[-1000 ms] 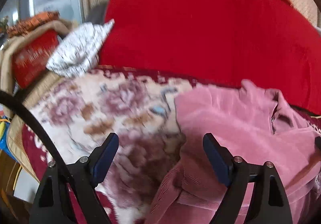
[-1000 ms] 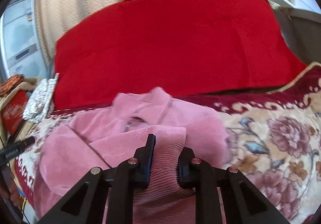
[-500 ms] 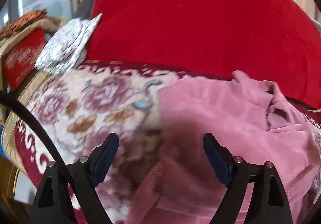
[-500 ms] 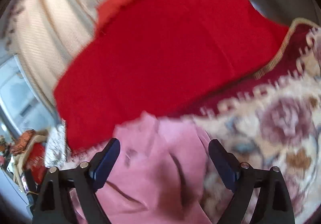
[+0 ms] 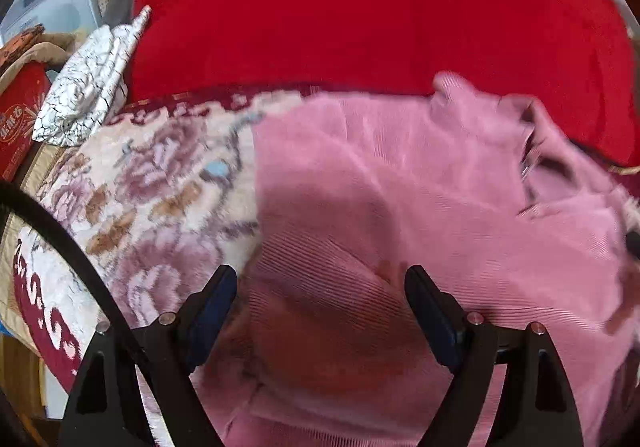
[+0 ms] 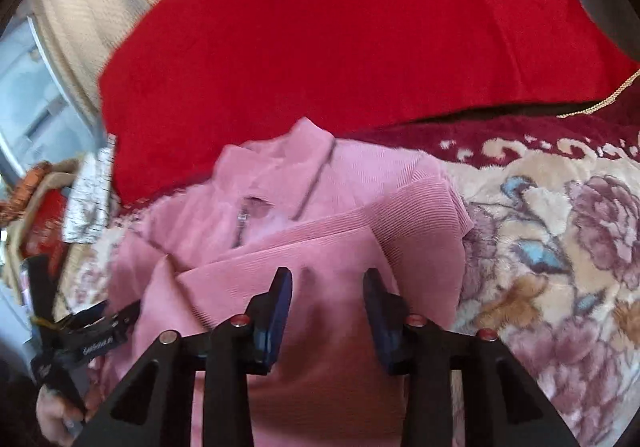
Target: Fold large clothes
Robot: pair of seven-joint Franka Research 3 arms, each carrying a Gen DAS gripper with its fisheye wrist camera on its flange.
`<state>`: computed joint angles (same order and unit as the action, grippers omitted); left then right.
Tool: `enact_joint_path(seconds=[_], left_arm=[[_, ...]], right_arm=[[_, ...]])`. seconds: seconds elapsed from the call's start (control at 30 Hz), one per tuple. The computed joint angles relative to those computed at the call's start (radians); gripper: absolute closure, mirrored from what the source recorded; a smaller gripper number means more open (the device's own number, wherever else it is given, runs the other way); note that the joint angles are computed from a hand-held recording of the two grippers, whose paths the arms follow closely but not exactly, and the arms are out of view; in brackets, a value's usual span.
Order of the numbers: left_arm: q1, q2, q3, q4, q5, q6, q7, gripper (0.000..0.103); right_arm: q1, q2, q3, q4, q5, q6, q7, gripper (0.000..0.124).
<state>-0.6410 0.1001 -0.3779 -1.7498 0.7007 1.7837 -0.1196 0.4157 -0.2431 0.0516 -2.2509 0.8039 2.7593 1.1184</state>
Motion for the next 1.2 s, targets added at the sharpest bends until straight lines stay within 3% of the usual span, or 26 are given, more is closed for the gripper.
enact_joint_path(seconds=[0.07, 0.1, 0.23, 0.33, 0.47, 0.57, 0.67, 0.77, 0.87, 1.07, 1.2], left_arm=[[-0.004, -0.029, -0.005, -0.028, 0.019, 0.026, -0.015, 0.017], [-0.003, -0.037, -0.008, -0.039, 0.018, 0.04, -0.015, 0.017], [0.005, 0.006, -0.01, -0.016, -0.048, 0.024, 0.061, 0.017], [-0.01, 0.028, -0.008, 0.014, -0.04, -0.007, 0.066, 0.017], [-0.043, 0.013, -0.012, 0.024, 0.052, -0.027, 0.014, 0.017], [-0.081, 0.046, -0.021, 0.084, 0.138, -0.113, 0.02, 0.017], [-0.116, 0.076, -0.017, 0.133, 0.194, -0.166, 0.042, 0.017], [-0.132, 0.086, -0.009, 0.15, 0.212, -0.173, 0.049, 0.017], [-0.143, 0.084, -0.003, 0.154, 0.223, -0.178, 0.047, 0.017], [-0.158, 0.089, 0.001, 0.166, 0.25, -0.186, 0.021, 0.017], [-0.162, 0.1, 0.004, 0.178, 0.253, -0.19, 0.031, 0.017]], right_arm=[[0.018, -0.049, -0.017, -0.038, 0.037, -0.014, -0.062, 0.067], [0.02, -0.052, -0.013, -0.039, 0.034, -0.012, -0.067, 0.067], [-0.028, -0.02, 0.057, -0.036, -0.183, -0.05, 0.056, 0.067], [-0.02, -0.025, 0.062, -0.046, -0.235, -0.007, 0.081, 0.066], [0.043, -0.068, 0.017, -0.069, -0.13, 0.034, 0.019, 0.066], [0.045, -0.086, 0.041, -0.094, -0.163, 0.083, 0.015, 0.066], [0.015, -0.049, 0.067, -0.068, -0.253, 0.012, 0.098, 0.066], [0.012, -0.04, 0.08, -0.074, -0.31, 0.048, 0.121, 0.066], [0.077, -0.057, 0.023, -0.082, -0.199, 0.056, 0.039, 0.066], [0.064, -0.08, 0.064, -0.108, -0.252, 0.137, 0.075, 0.066], [0.032, -0.056, 0.094, -0.091, -0.334, 0.109, 0.15, 0.066]])
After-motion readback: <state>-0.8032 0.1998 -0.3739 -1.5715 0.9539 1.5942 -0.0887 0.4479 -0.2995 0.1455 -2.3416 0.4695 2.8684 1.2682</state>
